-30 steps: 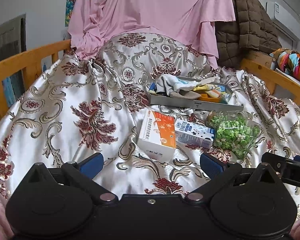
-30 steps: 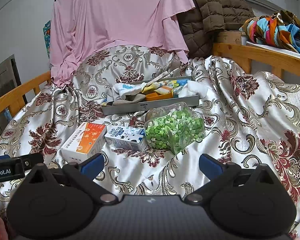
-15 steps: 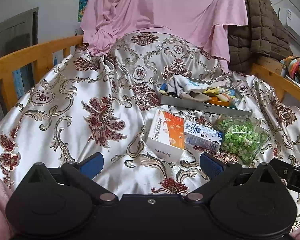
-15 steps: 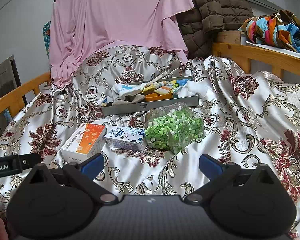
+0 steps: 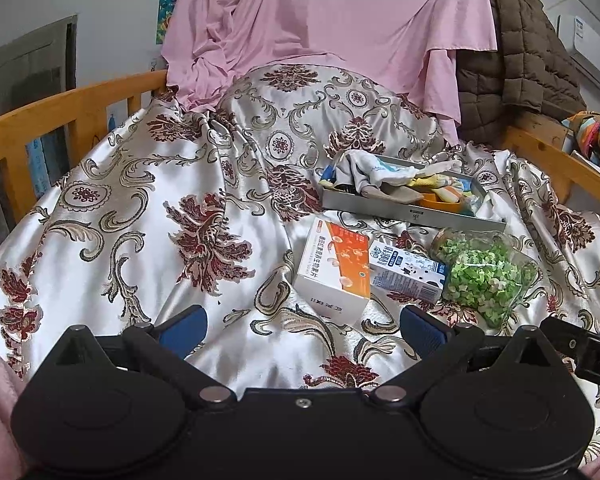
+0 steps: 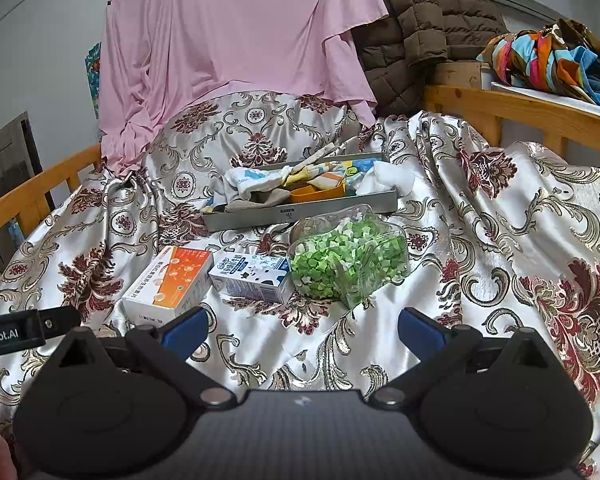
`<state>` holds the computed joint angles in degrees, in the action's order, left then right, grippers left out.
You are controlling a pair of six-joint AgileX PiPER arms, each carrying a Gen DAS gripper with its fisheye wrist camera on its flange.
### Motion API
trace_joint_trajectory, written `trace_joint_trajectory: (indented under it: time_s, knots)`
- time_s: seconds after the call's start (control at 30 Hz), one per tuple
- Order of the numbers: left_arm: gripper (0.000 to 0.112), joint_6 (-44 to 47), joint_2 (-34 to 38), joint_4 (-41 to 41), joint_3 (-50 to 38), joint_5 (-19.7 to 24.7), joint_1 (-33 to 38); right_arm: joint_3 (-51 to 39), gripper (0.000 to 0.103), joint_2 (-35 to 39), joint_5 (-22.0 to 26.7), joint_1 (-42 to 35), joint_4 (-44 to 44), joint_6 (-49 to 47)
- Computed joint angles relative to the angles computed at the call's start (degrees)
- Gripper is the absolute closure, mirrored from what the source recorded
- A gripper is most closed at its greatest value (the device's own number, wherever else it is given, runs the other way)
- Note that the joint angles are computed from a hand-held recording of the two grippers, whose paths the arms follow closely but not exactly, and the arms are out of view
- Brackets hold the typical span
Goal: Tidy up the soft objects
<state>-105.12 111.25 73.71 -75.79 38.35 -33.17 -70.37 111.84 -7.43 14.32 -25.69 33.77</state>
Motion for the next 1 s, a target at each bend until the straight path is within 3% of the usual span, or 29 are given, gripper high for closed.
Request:
trace_joint_trajectory:
  time_s: [0.43,0.7,1.0]
  knots:
    - [0.010,0.6,0.4,-0.5,-0.5,0.2,-0.1,-0.1,0.000,0.0,0.1,-0.1,-1.4,1.4]
    - [0.010,0.7,0.4,-0.7,-0.4,0.0,0.0,0.4,0.000,0.0,0.0,0.4,4.0,-3.6]
    - [0.010,0.2,0.2,-0.1,0.0,-0.2,0.2,0.4,0.000,0.0,0.0,0.4,3.7,-3.4]
